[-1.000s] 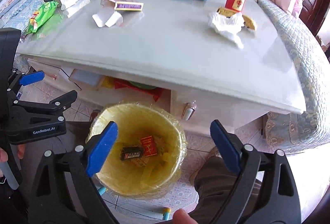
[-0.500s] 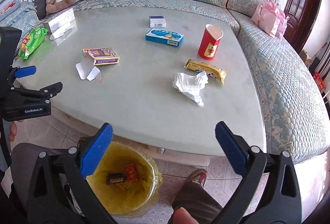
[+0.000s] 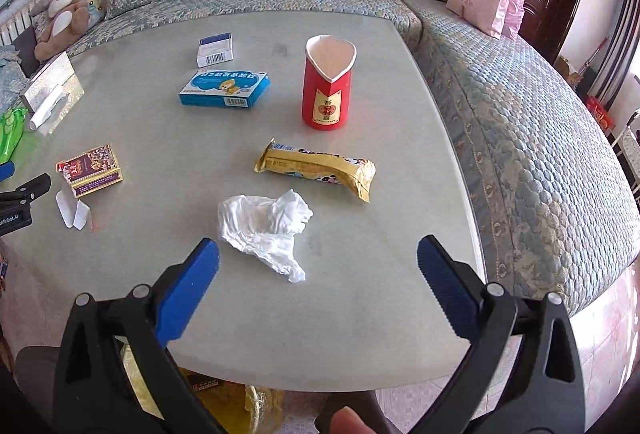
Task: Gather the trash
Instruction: 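Move both tools back over the table toward the tissue and card box, then grasp the crumpled tissue with the right tool while the left tool grasps the card box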
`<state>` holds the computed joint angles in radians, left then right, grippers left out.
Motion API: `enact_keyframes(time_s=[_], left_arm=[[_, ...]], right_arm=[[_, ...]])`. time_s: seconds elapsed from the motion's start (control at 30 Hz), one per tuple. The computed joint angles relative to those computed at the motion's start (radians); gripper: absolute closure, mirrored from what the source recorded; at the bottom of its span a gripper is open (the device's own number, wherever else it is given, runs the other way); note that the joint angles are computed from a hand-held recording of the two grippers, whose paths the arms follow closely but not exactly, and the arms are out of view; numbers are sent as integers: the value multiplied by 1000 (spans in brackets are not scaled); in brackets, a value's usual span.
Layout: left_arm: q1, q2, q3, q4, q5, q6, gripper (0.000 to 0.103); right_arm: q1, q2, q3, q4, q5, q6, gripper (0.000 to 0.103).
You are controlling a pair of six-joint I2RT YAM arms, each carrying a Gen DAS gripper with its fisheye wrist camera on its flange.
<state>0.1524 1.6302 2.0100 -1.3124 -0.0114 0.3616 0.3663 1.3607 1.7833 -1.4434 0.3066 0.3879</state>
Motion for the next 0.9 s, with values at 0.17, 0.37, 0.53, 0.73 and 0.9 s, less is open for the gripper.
enact_keyframes(time_s=[0.17,0.37,0.53,0.73,0.9], left_arm=[[-20,63,64,-7,-7,19,7],[-78,152,165,-25,-20,67,7],[-116,176,140,-3,-48,83,7],[-124,210,124,6,-22,55,7],[-134,213,106,29,1,69,7]], right_arm=[[8,61,-5,34,-14,-22,6],[54,110,-48,84,43,-47,6],[20,108,-92,133,2,-48,8],[23,124,-125,155,-16,-54,24],[18,111,-165,191,-32,-47,24]])
